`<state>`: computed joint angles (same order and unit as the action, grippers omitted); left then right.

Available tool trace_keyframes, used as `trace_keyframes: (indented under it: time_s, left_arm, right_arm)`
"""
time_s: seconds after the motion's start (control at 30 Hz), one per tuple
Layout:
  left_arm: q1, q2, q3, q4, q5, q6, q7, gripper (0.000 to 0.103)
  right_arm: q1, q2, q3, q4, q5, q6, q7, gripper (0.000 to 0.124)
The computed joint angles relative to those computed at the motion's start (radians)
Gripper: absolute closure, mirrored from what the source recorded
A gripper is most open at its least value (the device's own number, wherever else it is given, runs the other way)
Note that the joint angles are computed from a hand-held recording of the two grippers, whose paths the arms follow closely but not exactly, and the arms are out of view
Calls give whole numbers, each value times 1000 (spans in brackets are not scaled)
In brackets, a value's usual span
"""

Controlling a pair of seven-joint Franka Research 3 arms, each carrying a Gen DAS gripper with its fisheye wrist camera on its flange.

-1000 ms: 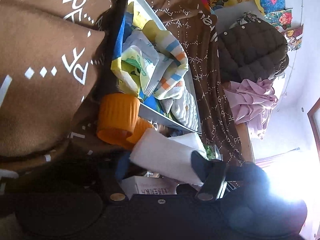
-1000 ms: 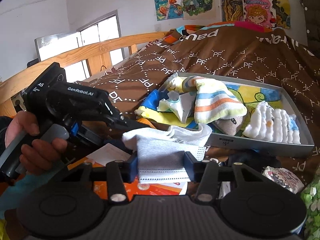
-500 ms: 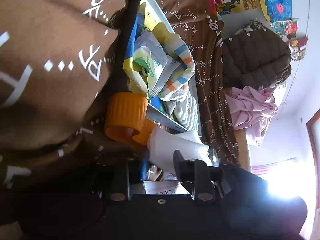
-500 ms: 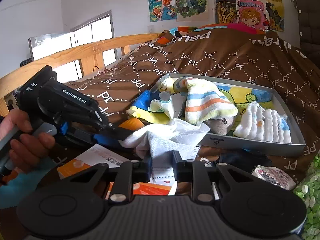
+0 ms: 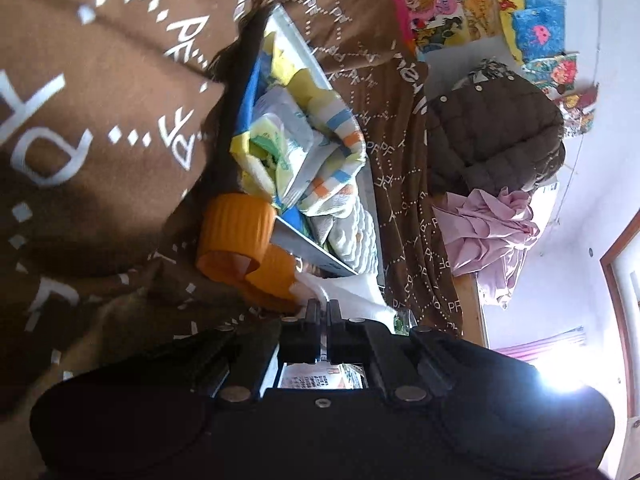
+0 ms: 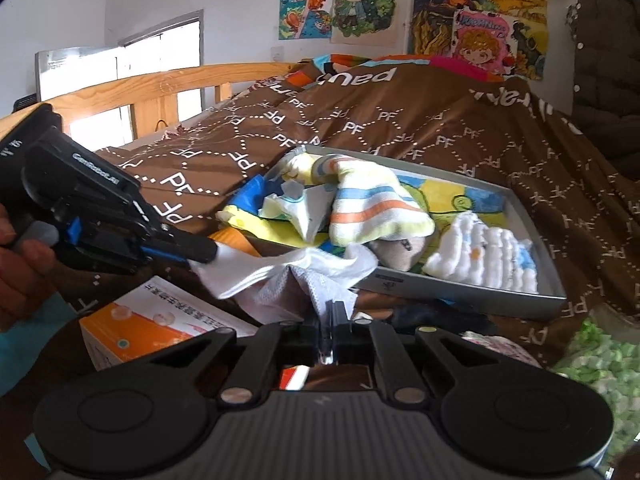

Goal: Organize soft objects
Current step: 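Carry the white cloth with the left tool while the right tool carries the mask to the tray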

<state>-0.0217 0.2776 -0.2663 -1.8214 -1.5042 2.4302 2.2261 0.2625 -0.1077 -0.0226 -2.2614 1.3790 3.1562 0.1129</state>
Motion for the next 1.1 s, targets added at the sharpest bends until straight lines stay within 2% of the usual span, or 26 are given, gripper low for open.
trace_keyframes:
  time_s: [0.13,0.23,0.37,0.53,0.7,0.77,0.87,1.1]
  left_arm:
    - [-8,-37,2,-25,6,20,21,103]
    - [-21,-64,6,-37,11,35,29,103]
    - [-41,-89,7,-37,4,48,39,103]
    - [-82,-105,0,-11,10,78,47,103]
    - [-126,-94,-19,48,40,116,42,103]
    - [-138,-75,-29,84,43,125,28,103]
    - [-161,-27,-46,163,88,157,-14,103]
    - [-197,157,-107,438,276,222,-91,103]
  right_arm:
    - [0,-32,-12,-16,38,18,-11,118]
    - [3,-67,-25,-29,118,31,-85,118]
    - [-20,-127,-31,-67,134,32,-86,118]
    - [-44,-203,-71,-133,-2,-2,75,118]
    - [-43,-269,-131,-170,-112,-15,127,118]
    - [-82,-282,-129,-182,-204,-44,201,118]
    - [-154,-274,-120,-171,-355,-99,322,118]
    - [-177,-162,-179,-21,-548,-173,440,118]
